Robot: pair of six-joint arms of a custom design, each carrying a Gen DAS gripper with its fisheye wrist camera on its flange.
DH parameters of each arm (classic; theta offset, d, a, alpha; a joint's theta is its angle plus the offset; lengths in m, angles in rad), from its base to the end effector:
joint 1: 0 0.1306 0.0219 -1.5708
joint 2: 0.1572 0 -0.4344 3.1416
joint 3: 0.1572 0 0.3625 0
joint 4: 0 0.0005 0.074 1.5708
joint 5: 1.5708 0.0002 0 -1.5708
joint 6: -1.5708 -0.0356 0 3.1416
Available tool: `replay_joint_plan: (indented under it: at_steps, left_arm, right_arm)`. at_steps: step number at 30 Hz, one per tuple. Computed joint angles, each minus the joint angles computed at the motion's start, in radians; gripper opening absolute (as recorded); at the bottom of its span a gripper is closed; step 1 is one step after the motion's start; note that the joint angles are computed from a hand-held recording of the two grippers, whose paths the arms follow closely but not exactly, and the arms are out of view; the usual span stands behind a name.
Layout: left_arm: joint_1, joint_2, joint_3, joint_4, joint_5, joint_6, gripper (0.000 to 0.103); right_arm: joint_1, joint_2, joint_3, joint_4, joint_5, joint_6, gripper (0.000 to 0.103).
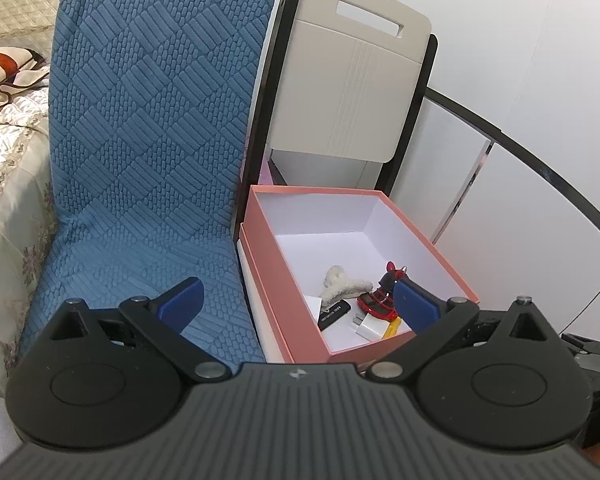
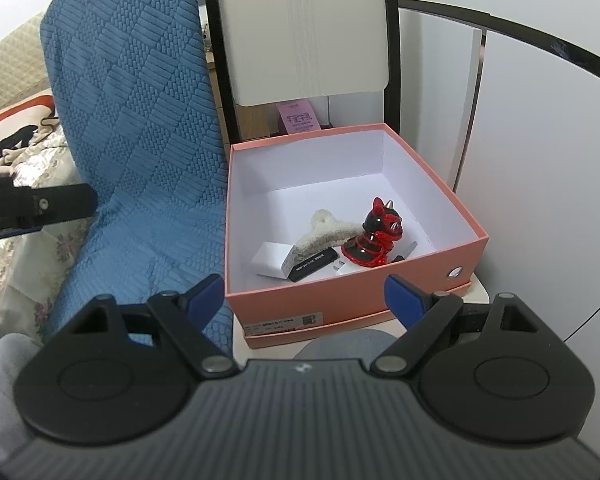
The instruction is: Organize rigid objects
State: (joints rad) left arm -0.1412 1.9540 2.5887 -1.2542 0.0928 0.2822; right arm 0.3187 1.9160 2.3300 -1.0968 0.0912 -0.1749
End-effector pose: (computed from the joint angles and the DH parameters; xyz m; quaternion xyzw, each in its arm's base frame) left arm 0.6195 -0.0919 0.6543 -0.0414 0.8873 -0.1364 0.4385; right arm 0.6163 0.1994 0.5879 -0.0453 0.9012 0.0649 0.4262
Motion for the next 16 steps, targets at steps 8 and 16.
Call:
replay_joint_plan:
  at_steps: [8,16]
  left_arm:
    - [-0.004,-0.004,-0.010,0.005,-0.009,-0.004,0.103]
    - [-0.005,-0.010,-0.019,0.009,-0.012,-0.006,0.103]
  right_arm:
    - [-0.002,0.000,-0.004,-0.001,-0.001,0.001,0.089]
    - [-0.003,-0.005,-0.017,0.003,0.011,-0.006,0.089]
